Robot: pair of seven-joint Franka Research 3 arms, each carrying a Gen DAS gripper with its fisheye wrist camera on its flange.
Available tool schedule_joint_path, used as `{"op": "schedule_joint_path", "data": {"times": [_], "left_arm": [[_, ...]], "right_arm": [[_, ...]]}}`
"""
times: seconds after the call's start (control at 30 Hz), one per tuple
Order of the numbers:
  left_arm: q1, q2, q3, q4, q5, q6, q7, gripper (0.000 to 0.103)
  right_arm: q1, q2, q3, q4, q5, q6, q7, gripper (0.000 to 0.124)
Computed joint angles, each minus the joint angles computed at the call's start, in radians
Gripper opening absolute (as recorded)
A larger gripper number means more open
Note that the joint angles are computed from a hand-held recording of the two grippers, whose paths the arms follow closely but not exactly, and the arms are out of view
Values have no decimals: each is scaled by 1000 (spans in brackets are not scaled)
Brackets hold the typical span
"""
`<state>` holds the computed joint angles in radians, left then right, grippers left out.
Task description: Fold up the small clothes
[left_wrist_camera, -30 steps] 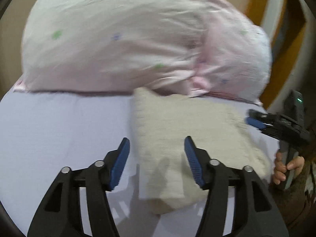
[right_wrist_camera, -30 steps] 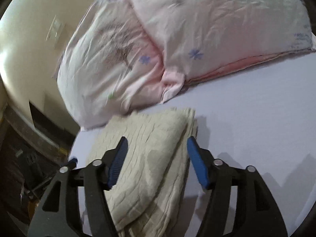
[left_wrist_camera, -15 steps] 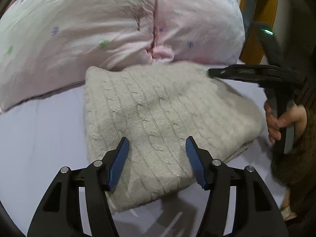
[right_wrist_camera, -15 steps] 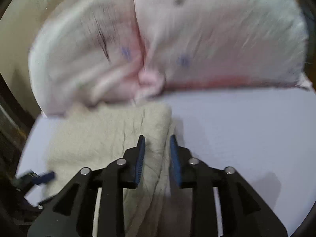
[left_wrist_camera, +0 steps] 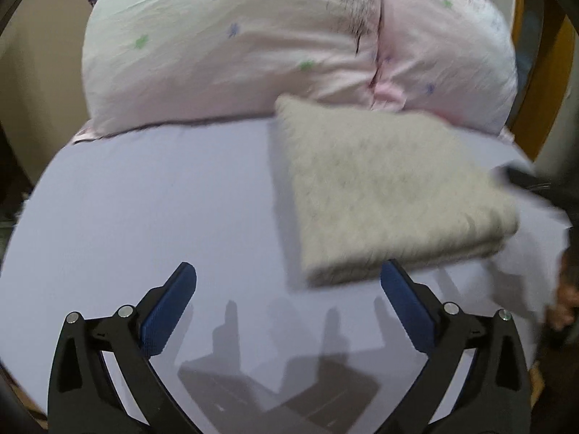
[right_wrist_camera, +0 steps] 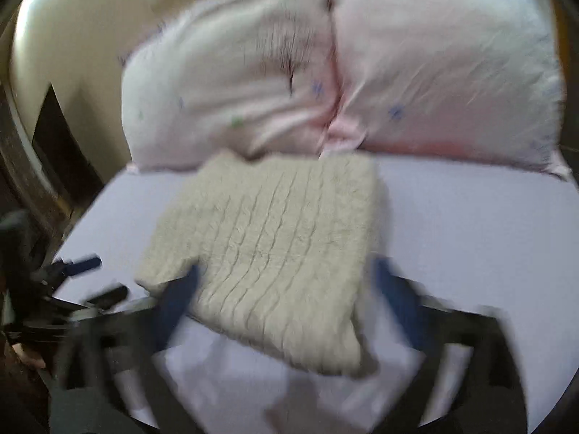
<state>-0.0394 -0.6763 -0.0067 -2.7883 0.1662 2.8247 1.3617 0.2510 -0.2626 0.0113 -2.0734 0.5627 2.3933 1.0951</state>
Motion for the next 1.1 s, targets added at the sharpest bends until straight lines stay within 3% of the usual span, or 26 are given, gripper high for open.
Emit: {"op": "schedule_joint_path", "data": {"times": [0.1,0.2,0.3,0.4,0.5,0.57,0.6,1.1], "left_arm": [[46,-9,-69,-6,51,-70,-38,102],[86,13,-136,0,128,-99,-89,102],[89,31,-144,1,172,-91,-125,102],[74,22,-123,-5,183,-96,-140,102],[42,12,-71,-26,150,-75,-131,102],[-1,2,-2,-52,75,-41,-98,102],[-4,4,6,-50,74,-40,-91,102],[17,4,-17,-49,32,-39,-42,102]], "right_arm": [[-41,-97,45,-92,-117,50,115,101],[-61,-143,76,-143,-242,-20,227,101],[-59,-112,99,-136,-317,-80,306,101],[-50,-62,126,-107,-404,-136,401,101],[-35,-82,150,-145,-499,-101,456,101],[-19,-93,143,-164,-501,-76,475,101],[-14,-101,139,-174,-503,-69,478,101],[16,-97,116,-176,-484,-59,430,101]]}}
